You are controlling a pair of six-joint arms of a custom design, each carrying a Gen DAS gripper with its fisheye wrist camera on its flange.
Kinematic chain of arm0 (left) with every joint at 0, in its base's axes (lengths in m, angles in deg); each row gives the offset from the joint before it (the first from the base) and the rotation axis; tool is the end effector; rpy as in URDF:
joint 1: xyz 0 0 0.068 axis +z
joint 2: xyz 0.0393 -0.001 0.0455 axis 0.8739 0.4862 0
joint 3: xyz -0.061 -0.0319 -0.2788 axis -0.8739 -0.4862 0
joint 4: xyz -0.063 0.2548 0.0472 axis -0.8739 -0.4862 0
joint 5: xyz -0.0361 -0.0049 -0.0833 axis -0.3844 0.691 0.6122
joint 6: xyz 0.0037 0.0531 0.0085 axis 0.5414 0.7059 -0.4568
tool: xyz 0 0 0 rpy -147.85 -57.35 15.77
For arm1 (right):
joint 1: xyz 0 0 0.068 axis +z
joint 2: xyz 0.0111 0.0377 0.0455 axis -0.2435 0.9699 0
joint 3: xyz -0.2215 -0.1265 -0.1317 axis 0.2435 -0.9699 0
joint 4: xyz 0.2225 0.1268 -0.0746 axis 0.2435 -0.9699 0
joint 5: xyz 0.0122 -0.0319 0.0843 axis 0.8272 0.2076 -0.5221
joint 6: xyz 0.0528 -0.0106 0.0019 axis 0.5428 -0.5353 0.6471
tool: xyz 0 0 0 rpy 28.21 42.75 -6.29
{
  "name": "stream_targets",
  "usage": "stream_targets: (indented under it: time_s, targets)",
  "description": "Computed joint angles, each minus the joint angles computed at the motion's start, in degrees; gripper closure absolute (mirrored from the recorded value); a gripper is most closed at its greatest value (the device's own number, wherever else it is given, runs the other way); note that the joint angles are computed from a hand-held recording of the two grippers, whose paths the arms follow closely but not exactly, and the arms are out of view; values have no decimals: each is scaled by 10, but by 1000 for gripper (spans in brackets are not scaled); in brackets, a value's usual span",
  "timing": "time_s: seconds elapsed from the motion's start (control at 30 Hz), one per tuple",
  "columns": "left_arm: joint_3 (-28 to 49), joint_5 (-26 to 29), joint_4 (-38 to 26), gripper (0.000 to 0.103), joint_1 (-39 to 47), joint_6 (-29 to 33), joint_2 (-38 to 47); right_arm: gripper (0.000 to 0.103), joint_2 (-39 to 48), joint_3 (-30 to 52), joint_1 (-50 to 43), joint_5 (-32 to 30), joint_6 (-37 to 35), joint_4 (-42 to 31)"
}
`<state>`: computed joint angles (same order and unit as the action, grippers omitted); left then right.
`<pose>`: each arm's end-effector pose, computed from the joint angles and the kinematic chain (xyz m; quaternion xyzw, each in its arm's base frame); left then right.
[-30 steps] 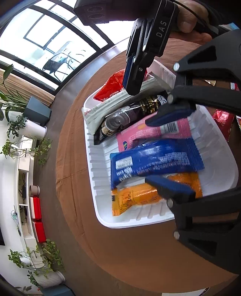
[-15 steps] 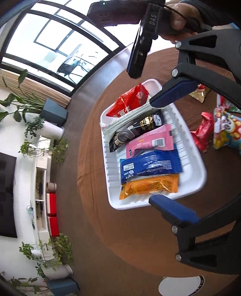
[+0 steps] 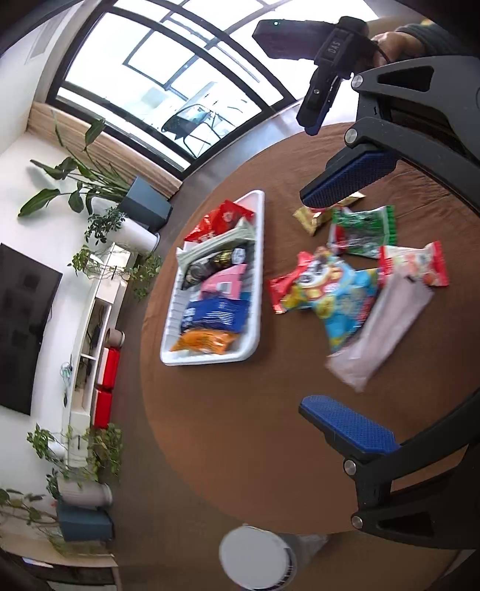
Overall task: Organize snacks
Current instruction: 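Move both tools back to the pile and grasp the clear wrapped bar with the left tool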
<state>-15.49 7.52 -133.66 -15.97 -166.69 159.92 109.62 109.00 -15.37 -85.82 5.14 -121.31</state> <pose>0.0718 -0.1934 0.2536 -0.2378 0.8799 -0.0990 0.3992 0.2691 0.0193 0.2233 -0.1917 0.8823 0.3409 0.2618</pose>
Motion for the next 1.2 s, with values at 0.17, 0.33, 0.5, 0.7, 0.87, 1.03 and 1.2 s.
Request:
stream_targets:
  time_s: [0.17, 0.33, 0.5, 0.7, 0.87, 1.03, 1.2]
  targets:
    - [13, 4, -4, 0, -94, -141, 84, 3, -40, -74, -40, -8, -25, -22]
    - [10, 36, 68, 0, -111, -135, 146, 3, -44, -108, -76, -20, -37, -42]
    - [11, 74, 90, 0, -91, -135, 152, 3, -70, -134, -98, -23, -51, -24]
    - [13, 89, 65, 0, -61, -135, 150, 3, -77, -144, -92, -17, -56, -11]
    - [-11, 121, 91, 0, 20, -49, 122, 3, -84, -148, -80, -12, -60, -12]
    - [-42, 150, 123, 0, 53, -9, 109, 3, -93, -151, -80, -8, -71, -9]
    - [-75, 170, 145, 1, 67, 10, 93, 3, -91, -157, -74, 2, -66, 4]
